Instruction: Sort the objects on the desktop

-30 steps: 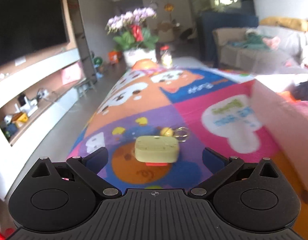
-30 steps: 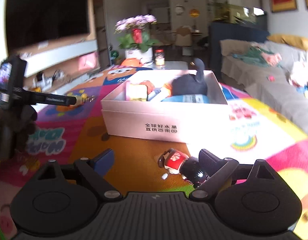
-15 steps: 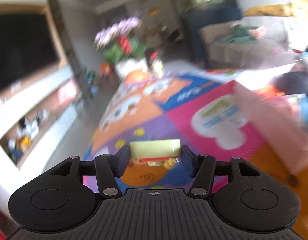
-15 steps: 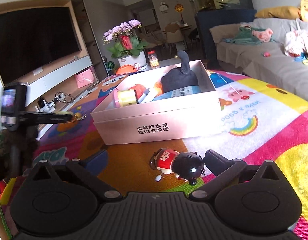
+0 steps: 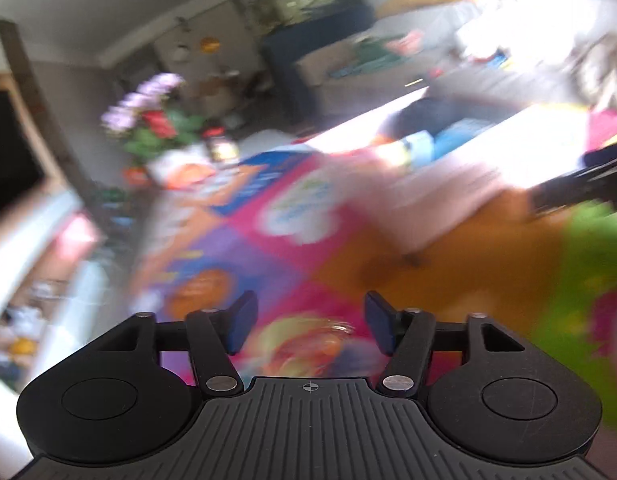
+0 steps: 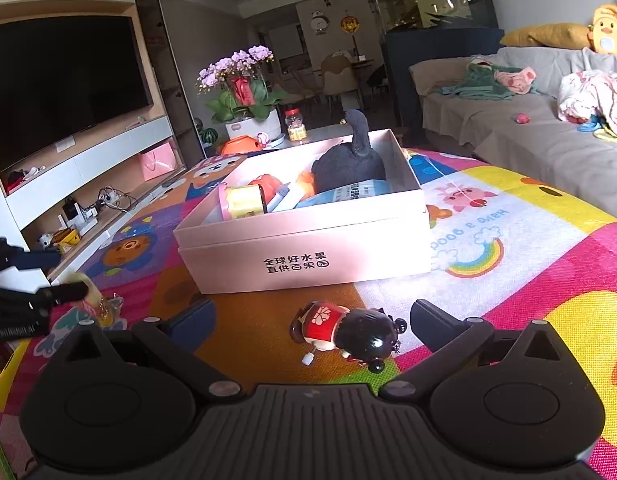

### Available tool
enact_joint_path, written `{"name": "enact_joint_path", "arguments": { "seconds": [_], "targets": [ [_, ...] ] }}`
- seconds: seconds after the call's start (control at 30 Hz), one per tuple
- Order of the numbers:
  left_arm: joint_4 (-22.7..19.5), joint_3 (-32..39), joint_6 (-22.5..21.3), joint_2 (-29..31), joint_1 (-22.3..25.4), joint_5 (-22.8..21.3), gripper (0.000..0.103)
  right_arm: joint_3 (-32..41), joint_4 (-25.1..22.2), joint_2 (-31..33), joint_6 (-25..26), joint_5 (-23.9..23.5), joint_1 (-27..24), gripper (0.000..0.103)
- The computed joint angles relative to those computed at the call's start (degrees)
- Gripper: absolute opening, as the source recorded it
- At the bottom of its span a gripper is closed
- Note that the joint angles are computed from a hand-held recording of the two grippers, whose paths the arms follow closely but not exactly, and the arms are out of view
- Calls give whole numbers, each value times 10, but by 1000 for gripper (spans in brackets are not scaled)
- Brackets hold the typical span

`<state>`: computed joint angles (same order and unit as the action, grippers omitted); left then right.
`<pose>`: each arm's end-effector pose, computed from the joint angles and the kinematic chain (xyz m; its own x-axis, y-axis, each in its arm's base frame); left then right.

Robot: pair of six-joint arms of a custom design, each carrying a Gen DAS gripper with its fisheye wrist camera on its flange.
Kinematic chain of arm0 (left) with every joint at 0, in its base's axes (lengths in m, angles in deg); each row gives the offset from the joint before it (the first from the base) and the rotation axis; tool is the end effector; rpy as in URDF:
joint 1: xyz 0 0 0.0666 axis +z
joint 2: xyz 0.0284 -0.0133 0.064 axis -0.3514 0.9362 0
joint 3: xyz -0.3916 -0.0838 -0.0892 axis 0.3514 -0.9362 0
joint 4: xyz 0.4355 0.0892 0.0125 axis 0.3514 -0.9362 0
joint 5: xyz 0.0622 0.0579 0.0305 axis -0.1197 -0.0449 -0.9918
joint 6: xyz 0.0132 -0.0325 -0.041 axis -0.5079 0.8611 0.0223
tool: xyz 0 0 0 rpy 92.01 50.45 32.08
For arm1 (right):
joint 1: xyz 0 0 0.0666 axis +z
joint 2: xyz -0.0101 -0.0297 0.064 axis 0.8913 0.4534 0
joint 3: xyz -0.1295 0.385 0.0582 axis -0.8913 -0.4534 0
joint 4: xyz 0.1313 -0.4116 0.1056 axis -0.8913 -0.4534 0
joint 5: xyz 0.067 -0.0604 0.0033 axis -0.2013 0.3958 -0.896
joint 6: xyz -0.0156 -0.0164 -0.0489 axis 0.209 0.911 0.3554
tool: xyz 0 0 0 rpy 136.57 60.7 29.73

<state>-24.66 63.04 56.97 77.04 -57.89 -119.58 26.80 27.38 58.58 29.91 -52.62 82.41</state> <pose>0.2883 -0.1918 0.3293 -0.5834 0.2732 -0.7649 0.0116 0.9445 0.3284 0.3490 0.1323 0.3136 -0.5507 -0.0564 -0.8328 -0.4700 0.8454 0.2535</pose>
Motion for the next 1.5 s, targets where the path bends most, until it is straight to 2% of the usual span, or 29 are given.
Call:
{"name": "enact_joint_path", "arguments": {
  "seconds": [0.07, 0.13, 0.23, 0.33, 0.47, 0.57, 0.67, 0.73, 0.8, 0.9, 1.03, 1.1, 1.2, 1.3, 1.4, 1.5],
  "targets": [
    [32, -8, 15, -8, -11, 71, 82, 0, 0, 0, -4, 4, 0, 103],
    [50, -16, 19, -14, -29, 90, 86, 0, -1, 2, -8, 6, -1, 103],
    [45, -27, 43, -27, -51, 37, 93, 1, -1, 2, -12, 8, -1, 103],
    [5, -39, 107, -50, -42, -12, 95, 1, -2, 3, -13, 9, 0, 103],
    [-60, -45, 182, -65, 11, -15, 95, 2, -4, 4, -11, 11, 1, 103],
    [-52, -44, 162, -60, 60, 11, 95, 3, -6, 4, -11, 18, 2, 103],
    [-30, -34, 124, -33, 90, -34, 95, 3, -8, 5, -13, 26, 4, 103],
    [-11, -31, 125, -35, 104, -67, 94, 3, -6, 4, -14, 28, 4, 103],
    [6, -34, 126, -55, 115, -73, 95, 3, -7, 5, -16, 28, 4, 103],
    [6, -44, 126, -78, 121, -56, 96, 4, -7, 6, -15, 27, 4, 103],
    [-25, -55, 143, -75, 116, -1, 97, 5, -12, 7, -3, 26, 8, 103],
    [-28, -64, 152, -72, 109, 31, 97, 13, -31, 14, 12, 34, 15, 103],
    [-10, -71, 153, -65, 100, 75, 97, 31, -64, 30, 26, 47, 24, 103],
    [27, -68, 134, -45, 100, 68, 98, 41, -82, 40, 23, 52, 23, 103],
    [65, -59, 125, -21, 120, 44, 100, 36, -77, 35, 18, 56, 22, 103],
    [65, -43, 135, 5, 153, 67, 100, 34, -74, 32, 16, 57, 21, 103]
  ]
}}
